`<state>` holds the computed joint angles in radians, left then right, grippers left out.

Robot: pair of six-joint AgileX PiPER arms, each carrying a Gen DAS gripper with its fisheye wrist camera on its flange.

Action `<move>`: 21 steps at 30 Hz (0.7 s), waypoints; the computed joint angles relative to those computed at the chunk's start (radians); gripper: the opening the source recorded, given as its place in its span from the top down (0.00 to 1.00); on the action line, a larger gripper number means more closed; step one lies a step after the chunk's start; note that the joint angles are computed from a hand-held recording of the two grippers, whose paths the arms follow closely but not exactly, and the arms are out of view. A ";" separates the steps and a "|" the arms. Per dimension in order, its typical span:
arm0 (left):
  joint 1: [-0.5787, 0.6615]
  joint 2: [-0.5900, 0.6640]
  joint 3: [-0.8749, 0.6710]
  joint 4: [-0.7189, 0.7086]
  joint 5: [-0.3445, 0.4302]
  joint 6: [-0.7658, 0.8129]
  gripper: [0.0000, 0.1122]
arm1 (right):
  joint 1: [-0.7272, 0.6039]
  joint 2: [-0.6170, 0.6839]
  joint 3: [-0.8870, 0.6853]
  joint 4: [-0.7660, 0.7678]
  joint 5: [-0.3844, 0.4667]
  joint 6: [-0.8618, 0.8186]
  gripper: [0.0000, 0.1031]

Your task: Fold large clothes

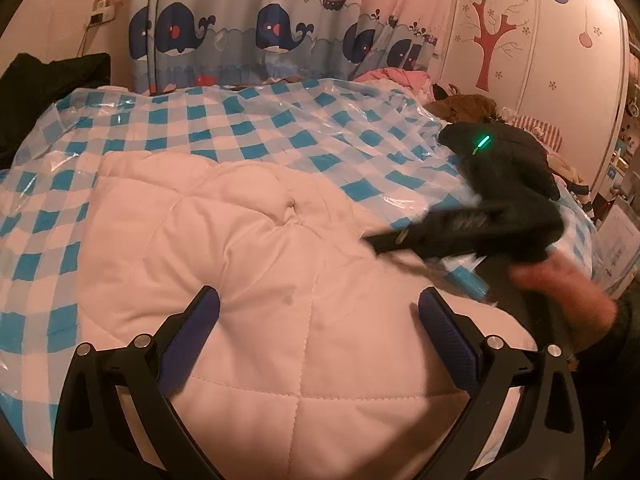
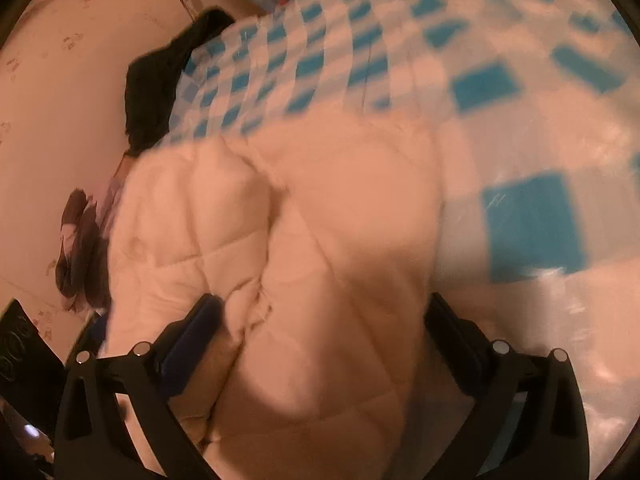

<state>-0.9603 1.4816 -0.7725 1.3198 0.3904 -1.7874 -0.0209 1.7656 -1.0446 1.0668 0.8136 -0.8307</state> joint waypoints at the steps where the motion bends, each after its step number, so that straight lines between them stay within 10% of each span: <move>1: 0.000 -0.002 0.003 0.006 0.000 -0.005 0.15 | -0.019 -0.033 0.033 0.069 0.019 -0.041 0.06; 13: -0.021 -0.011 0.019 0.047 0.030 -0.039 0.15 | -0.016 -0.024 -0.028 0.155 0.009 -0.006 0.06; 21: -0.037 0.003 0.009 0.020 0.078 -0.014 0.15 | 0.206 0.289 -0.307 0.079 -0.104 0.086 0.05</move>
